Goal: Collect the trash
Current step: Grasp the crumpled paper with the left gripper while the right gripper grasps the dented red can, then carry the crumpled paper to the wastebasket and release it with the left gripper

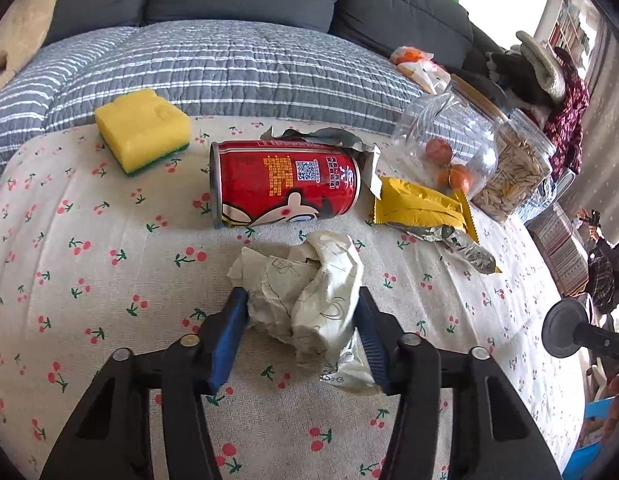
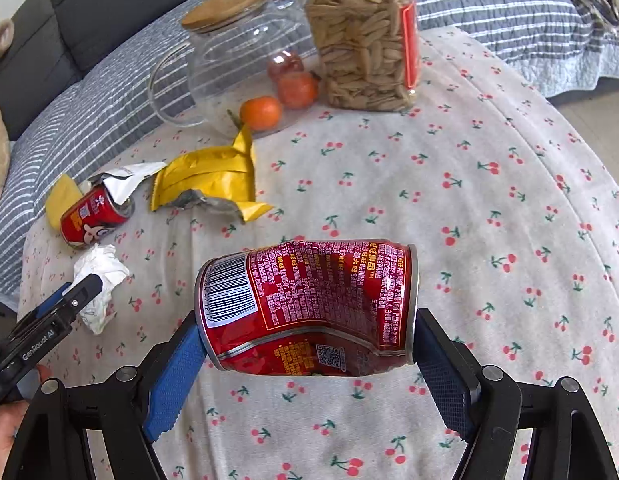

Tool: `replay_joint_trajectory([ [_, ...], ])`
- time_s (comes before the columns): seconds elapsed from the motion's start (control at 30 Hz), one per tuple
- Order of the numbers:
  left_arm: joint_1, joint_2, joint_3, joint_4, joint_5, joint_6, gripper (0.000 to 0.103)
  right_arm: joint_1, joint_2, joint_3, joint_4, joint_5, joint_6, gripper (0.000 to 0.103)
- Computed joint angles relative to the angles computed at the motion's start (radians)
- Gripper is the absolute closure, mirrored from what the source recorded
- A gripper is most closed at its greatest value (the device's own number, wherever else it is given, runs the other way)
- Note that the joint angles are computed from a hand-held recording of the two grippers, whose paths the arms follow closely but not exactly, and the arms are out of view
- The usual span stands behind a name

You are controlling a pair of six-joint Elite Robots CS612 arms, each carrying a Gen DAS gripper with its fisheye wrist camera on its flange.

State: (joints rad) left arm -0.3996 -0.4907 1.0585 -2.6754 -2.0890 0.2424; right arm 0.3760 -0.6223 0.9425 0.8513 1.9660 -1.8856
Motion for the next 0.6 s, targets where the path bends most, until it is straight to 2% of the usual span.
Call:
replay_joint_trajectory([
  [0.1, 0.003, 0.003, -0.012, 0.032, -0.031, 0.001, 0.068, 0.0, -0.009, 0.019, -0.011, -0.007, -0.003, 0.018],
  [0.17, 0.002, -0.003, -0.003, 0.038, -0.03, 0.019, 0.071, 0.0, -0.01, 0.022, -0.014, -0.01, -0.011, 0.018],
  [0.6, 0.007, -0.087, 0.102, 0.056, 0.026, 0.131, 0.072, 0.013, 0.011, -0.037, 0.007, -0.002, -0.04, 0.018],
])
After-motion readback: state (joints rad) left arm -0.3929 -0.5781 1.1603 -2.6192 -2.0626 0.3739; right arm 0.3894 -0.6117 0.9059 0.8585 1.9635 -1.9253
